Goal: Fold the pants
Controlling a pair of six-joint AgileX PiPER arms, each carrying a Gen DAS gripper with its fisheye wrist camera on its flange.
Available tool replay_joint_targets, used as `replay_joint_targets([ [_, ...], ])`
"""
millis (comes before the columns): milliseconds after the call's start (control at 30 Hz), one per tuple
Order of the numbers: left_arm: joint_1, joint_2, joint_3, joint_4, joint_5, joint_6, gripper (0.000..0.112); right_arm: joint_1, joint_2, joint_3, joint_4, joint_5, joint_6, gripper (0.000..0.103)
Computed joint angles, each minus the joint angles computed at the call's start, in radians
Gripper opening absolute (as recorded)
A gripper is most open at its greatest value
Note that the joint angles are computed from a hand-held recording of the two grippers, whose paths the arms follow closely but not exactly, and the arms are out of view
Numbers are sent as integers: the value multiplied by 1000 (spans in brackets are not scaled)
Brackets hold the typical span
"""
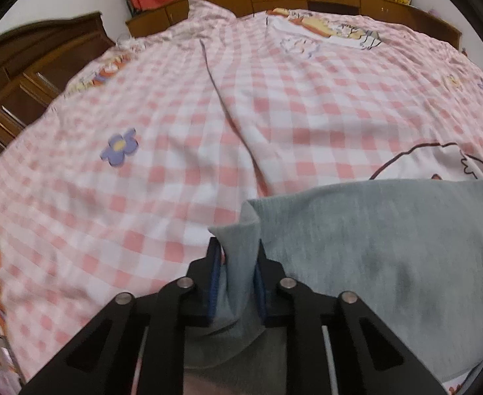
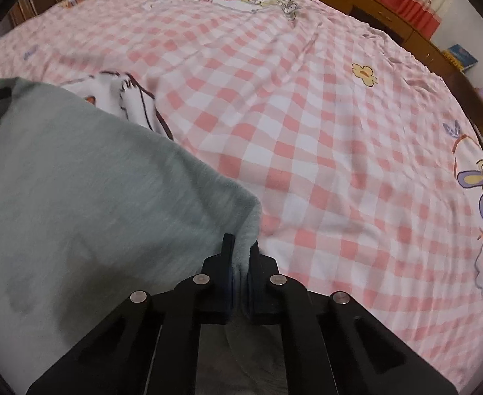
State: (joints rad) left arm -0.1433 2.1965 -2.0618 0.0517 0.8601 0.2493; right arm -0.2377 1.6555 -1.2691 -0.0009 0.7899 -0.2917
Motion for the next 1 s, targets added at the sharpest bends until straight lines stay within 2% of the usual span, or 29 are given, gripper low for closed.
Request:
replay_joint_targets([
  [233,20,-99,87,-41,-51,66,10,-20,-66,11,69,10,-47,6],
  [533,62,-197,150,-80,-35,67,8,-34,-219,32,120,78,-102,6],
  [733,114,-423,402,-131,-165,161,7,-75,-398,115,184,138,-163,6],
  [900,204,-607,589,-286,-191,301,7,-96,-589,221,192,207,-198,6],
  [1000,266,-731,736,-392,-223,436,7,-106,-708,301,196,240,-213,6],
])
